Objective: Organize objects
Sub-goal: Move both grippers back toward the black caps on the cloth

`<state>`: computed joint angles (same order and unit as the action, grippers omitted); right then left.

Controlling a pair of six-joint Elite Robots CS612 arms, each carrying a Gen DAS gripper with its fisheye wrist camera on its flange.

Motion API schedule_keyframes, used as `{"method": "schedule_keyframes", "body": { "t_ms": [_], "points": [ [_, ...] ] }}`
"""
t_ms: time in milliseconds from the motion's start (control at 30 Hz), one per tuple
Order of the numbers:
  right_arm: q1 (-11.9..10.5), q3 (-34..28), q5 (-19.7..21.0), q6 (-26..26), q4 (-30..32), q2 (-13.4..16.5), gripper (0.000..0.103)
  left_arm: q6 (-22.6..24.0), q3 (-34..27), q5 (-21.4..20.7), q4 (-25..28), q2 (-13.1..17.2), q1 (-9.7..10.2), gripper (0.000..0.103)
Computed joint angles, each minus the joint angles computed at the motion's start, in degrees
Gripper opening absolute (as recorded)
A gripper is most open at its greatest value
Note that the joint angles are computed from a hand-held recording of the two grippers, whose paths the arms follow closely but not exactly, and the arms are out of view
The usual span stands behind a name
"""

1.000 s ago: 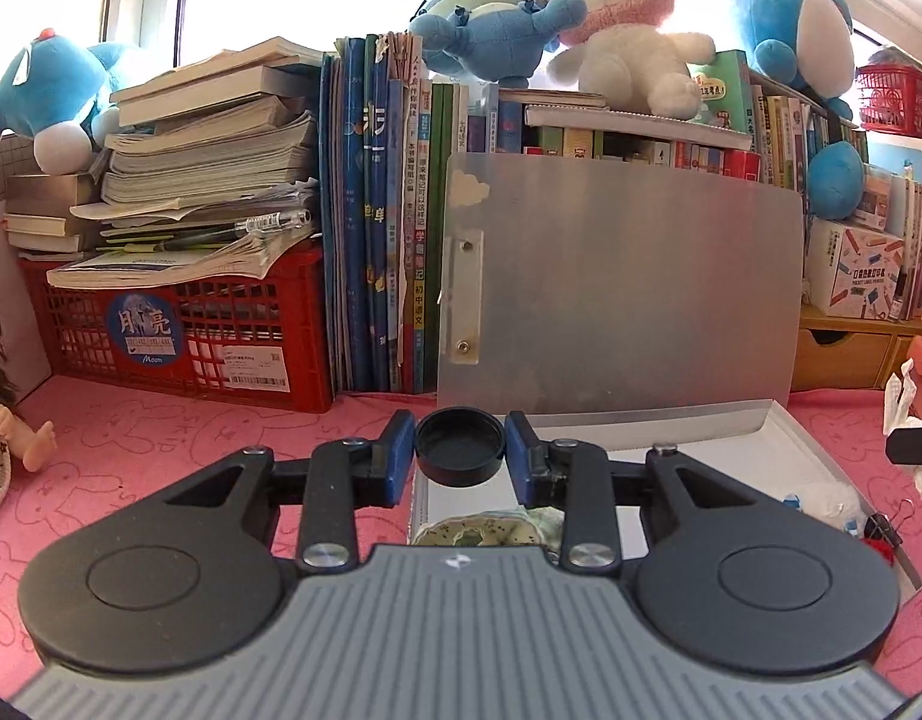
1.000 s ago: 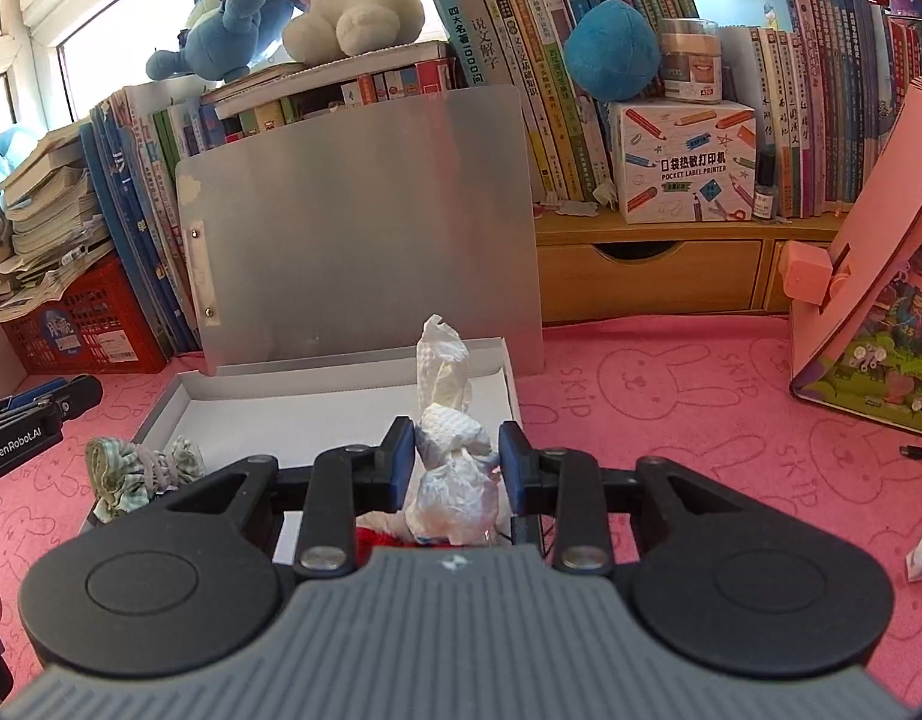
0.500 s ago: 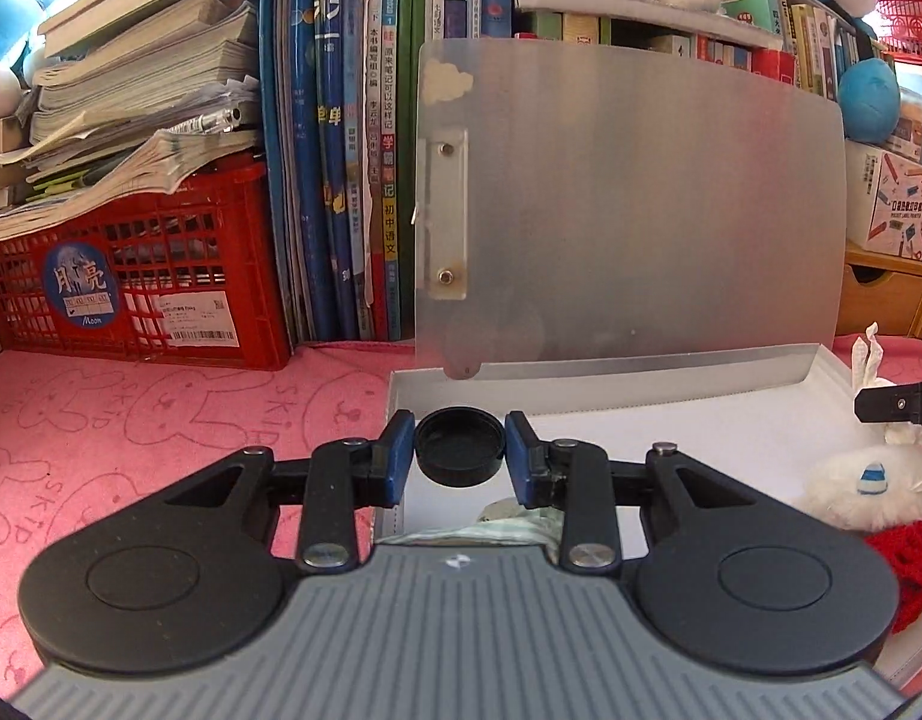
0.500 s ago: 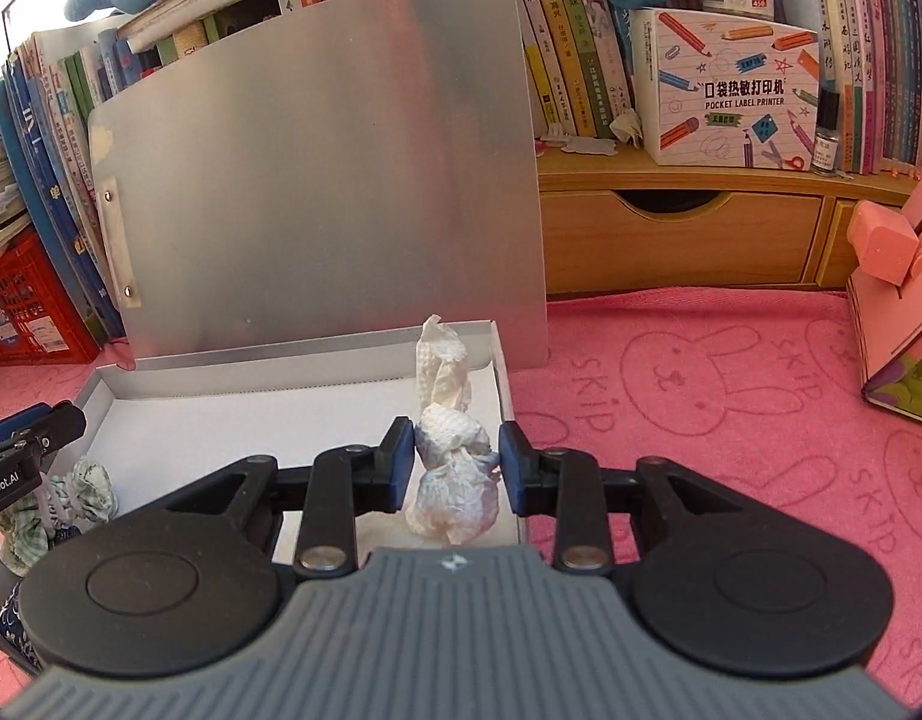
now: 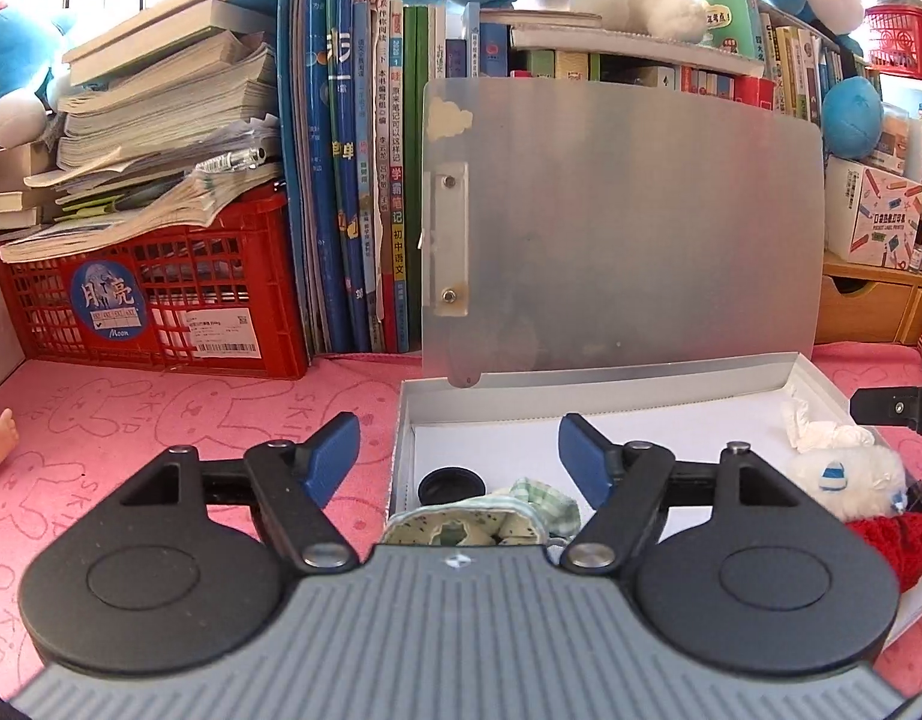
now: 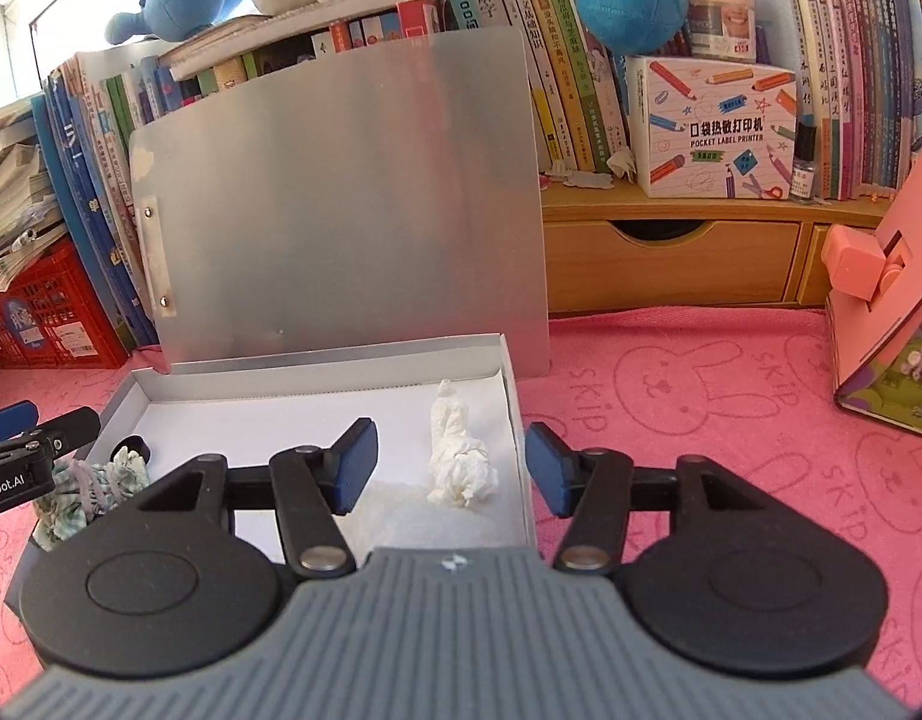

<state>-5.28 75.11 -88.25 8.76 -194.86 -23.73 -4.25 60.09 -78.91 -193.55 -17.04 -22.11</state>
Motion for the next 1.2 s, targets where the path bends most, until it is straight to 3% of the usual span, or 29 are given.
{"method": "schedule_keyframes", "body": {
  "t_ms": [200,600,867,1200],
  "points": [
    [0.22,7.84,1.08,-2.24,-7.53,-3.61,0.072,2.14,8.72,0.93,-7.16,-4.26,-0.74,0.085],
    [1.02,22.55,4.51,-6.09,-21.66,-8.41,0.078,2.65,27.44,-3.16,-19.74,-11.6,-2.1,0.086],
    [2.63,29.07,4.25,-11.81,-27.97,-8.81,0.078,3.9,36.95,-3.92,-27.19,-13.04,-2.92,0.087],
    [3.98,33.68,4.25,-15.5,-30.24,-7.89,0.078,2.84,41.61,-4.1,-29.16,-12.46,-3.11,0.087]
  ]
}}
